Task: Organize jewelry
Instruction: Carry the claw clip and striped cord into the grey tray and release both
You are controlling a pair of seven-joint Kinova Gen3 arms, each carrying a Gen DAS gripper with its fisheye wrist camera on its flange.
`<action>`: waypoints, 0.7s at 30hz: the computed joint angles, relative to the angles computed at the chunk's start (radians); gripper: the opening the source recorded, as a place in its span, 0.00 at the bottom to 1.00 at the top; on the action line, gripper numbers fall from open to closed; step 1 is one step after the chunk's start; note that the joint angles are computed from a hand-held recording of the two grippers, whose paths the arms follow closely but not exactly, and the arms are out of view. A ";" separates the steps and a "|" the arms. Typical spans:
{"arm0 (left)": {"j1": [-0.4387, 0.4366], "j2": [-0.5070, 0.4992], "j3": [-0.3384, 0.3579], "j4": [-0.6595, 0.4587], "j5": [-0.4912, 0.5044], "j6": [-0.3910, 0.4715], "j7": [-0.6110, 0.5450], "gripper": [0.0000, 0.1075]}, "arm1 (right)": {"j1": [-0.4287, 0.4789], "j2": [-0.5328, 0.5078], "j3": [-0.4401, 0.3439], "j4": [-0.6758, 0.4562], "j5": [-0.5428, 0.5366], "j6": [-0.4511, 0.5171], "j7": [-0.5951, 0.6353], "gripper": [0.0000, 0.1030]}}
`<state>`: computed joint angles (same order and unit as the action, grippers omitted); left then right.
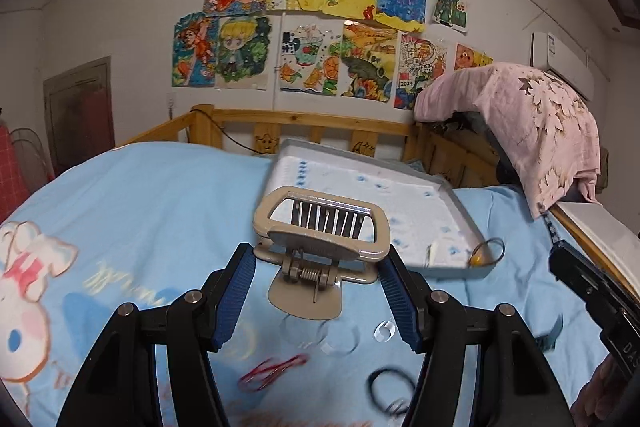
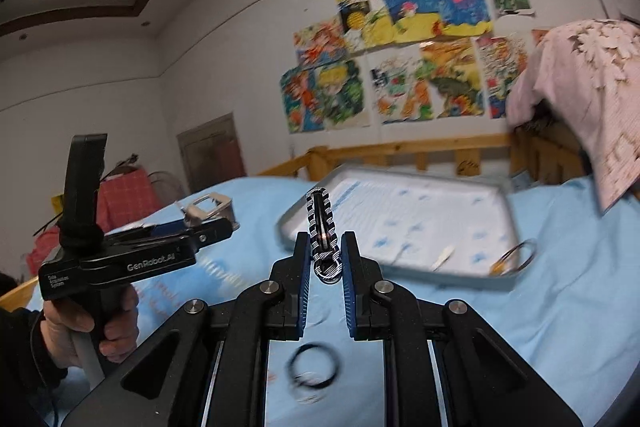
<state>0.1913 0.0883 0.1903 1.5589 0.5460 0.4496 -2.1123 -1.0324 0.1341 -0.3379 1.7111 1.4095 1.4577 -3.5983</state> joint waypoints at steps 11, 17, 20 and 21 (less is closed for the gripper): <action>0.386 0.224 -0.236 -0.246 -0.361 0.026 0.438 0.57 | 0.223 -0.158 0.036 0.177 -0.089 -0.138 -0.068 0.13; 0.331 0.319 -0.096 -0.317 -0.584 0.051 0.578 0.57 | 0.376 -0.153 0.068 0.189 -0.145 -0.362 0.040 0.13; 0.324 0.355 -0.079 -0.350 -0.613 0.069 0.612 0.57 | 0.426 -0.134 0.084 0.206 -0.139 -0.457 0.037 0.13; 0.324 0.367 -0.081 -0.362 -0.614 0.077 0.621 0.57 | 0.440 -0.126 0.092 0.206 -0.148 -0.489 0.043 0.13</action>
